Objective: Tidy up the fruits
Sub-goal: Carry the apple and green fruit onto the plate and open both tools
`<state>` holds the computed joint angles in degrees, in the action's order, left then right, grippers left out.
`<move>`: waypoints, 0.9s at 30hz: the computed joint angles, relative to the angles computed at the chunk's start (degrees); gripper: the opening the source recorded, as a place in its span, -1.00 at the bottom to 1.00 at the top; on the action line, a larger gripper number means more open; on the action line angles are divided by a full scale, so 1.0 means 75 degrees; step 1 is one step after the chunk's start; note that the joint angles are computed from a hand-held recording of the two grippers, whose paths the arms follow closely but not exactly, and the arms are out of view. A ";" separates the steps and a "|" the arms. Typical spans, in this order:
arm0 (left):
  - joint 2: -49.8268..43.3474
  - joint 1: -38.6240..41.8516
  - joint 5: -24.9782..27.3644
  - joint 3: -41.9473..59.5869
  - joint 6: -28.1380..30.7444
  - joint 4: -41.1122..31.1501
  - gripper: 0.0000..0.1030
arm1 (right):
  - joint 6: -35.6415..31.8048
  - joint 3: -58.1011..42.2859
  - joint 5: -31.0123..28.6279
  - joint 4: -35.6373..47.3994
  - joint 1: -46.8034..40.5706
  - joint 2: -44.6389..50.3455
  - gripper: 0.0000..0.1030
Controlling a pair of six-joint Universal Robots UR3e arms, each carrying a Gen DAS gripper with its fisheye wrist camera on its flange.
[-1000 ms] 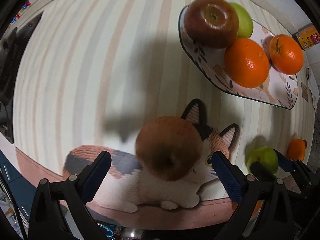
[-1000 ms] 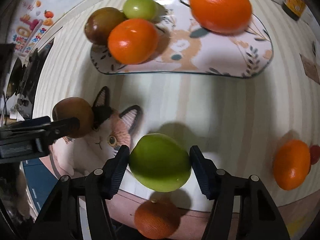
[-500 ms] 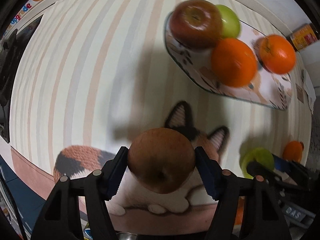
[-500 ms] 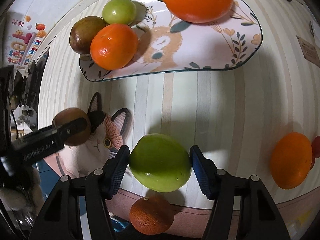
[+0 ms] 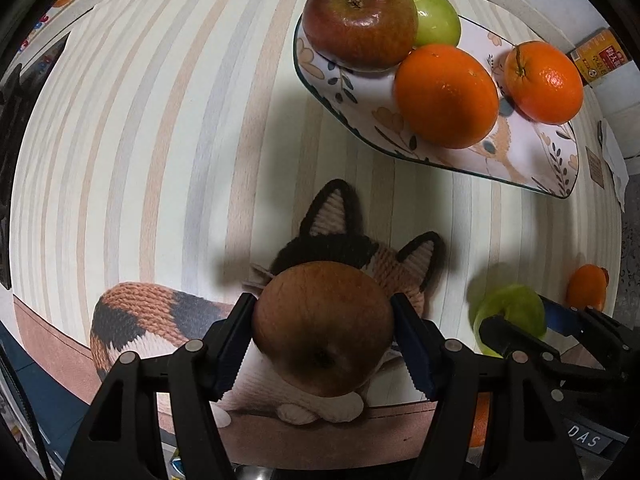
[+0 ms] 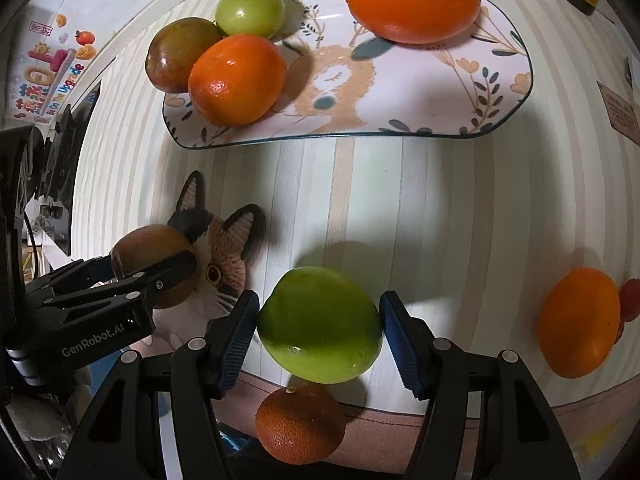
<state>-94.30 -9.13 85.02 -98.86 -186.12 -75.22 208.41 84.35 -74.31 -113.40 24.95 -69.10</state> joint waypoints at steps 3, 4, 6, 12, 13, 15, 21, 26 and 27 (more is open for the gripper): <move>-0.0080 -0.0196 0.0102 -0.0058 -0.0203 0.0235 0.26 | 0.0109 0.0068 -0.0005 -0.0162 0.0104 0.0014 0.27; -0.0136 -0.0287 0.0144 -0.0027 -0.0271 0.0296 0.26 | 0.0123 0.0109 -0.0029 -0.0184 0.0151 -0.0022 0.27; -0.0085 -0.0360 0.0197 -0.0064 -0.0339 0.0371 0.26 | 0.0173 0.0102 -0.0064 -0.0182 0.0187 -0.0036 0.26; 0.0208 -0.0479 0.0148 0.0040 -0.0340 0.0182 0.26 | 0.0542 0.0697 -0.0045 -0.0766 0.0234 -0.0378 0.26; 0.0348 -0.0495 0.0144 0.0005 -0.0332 0.0115 0.26 | 0.0578 0.0848 0.0012 -0.0855 0.0156 -0.0521 0.26; 0.0355 -0.0542 0.0099 0.0244 -0.0342 -0.0020 0.26 | 0.0579 0.1034 0.0035 -0.0908 0.0040 -0.0778 0.26; 0.0146 -0.0638 -0.0419 0.1702 -0.0359 -0.0682 0.26 | 0.0568 0.1450 0.0179 -0.1008 -0.0656 -0.1708 0.26; -0.1114 -0.0722 -0.0697 0.4086 -0.0274 -0.1406 0.26 | 0.0435 0.1252 0.0202 -0.0904 -0.1390 -0.1955 0.26; -0.1630 -0.0744 -0.0697 0.4878 -0.0250 -0.1665 0.26 | 0.0415 0.1234 0.0207 -0.0927 -0.1515 -0.1937 0.26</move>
